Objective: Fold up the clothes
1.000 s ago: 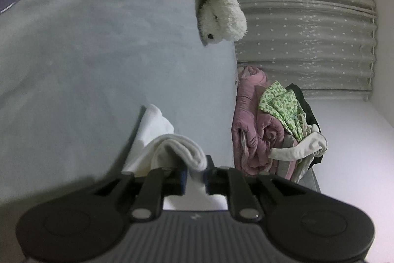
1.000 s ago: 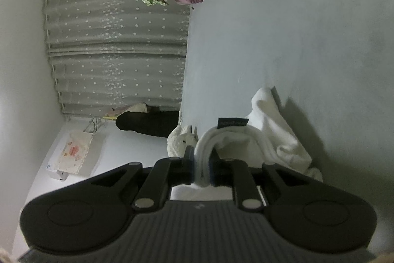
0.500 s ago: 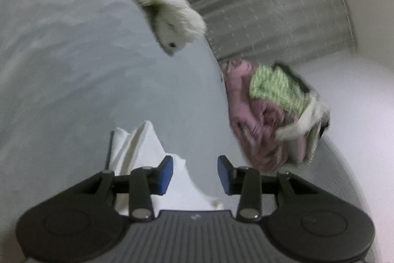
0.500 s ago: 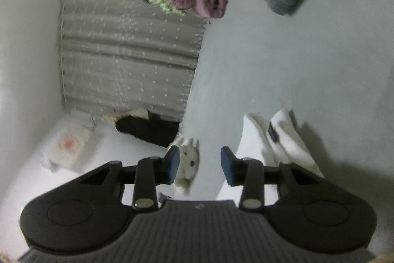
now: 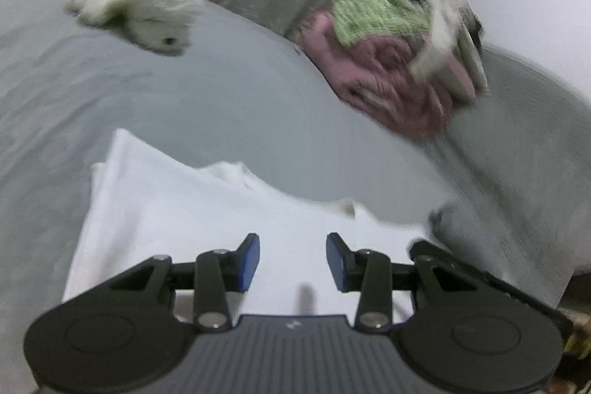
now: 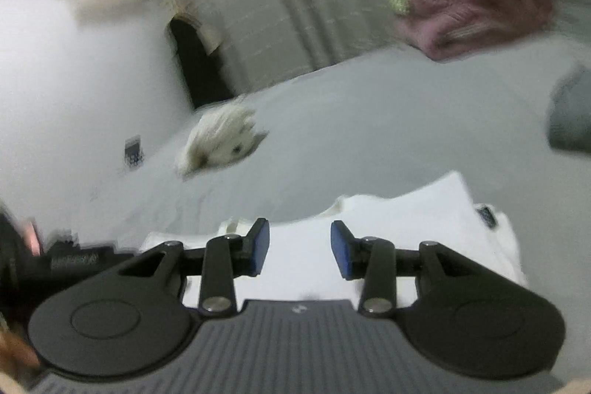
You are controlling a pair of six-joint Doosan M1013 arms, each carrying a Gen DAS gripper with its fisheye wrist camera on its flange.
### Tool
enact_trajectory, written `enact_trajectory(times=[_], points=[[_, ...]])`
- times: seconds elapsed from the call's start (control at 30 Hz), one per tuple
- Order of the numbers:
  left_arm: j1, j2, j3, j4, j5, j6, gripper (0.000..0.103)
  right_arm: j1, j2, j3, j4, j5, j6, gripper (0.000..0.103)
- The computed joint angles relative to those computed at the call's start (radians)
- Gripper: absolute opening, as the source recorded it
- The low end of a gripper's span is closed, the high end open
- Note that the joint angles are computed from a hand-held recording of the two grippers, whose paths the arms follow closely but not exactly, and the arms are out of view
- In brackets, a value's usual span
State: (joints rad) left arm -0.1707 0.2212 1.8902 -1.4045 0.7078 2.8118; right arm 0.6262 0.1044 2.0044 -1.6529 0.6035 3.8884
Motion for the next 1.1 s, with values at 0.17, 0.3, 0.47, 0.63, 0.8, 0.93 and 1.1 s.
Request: enact_trajectory(times=[0.17, 0.3, 0.47, 0.63, 0.8, 0.93, 1.1], points=[[-0.026, -0.012, 0.017, 0.078, -0.052, 0.143, 0.041, 0.029, 0.041, -0.022, 0.148, 0.017, -0.365, 0.042], [-0.021, -0.021, 0.032, 0.073, -0.075, 0.233, 0.040, 0.011, 0.042, -0.017, 0.190, 0.008, -0.430, 0.037], [-0.003, -0.031, 0.043, 0.069, -0.095, 0.290, 0.039, -0.004, 0.010, 0.019, 0.189, 0.020, -0.395, 0.036], [0.030, -0.038, 0.047, 0.067, -0.096, 0.305, 0.037, -0.005, -0.035, 0.056, 0.197, 0.032, -0.391, 0.035], [0.052, -0.039, 0.037, 0.080, -0.084, 0.254, 0.034, -0.007, -0.073, 0.089, 0.187, 0.032, -0.347, 0.033], [0.045, -0.044, 0.035, 0.034, -0.123, 0.208, 0.037, 0.002, -0.073, 0.079, 0.192, 0.052, -0.341, 0.039], [0.021, -0.033, 0.024, -0.034, -0.111, 0.167, 0.037, 0.007, -0.040, 0.036, 0.181, 0.091, -0.314, 0.041]])
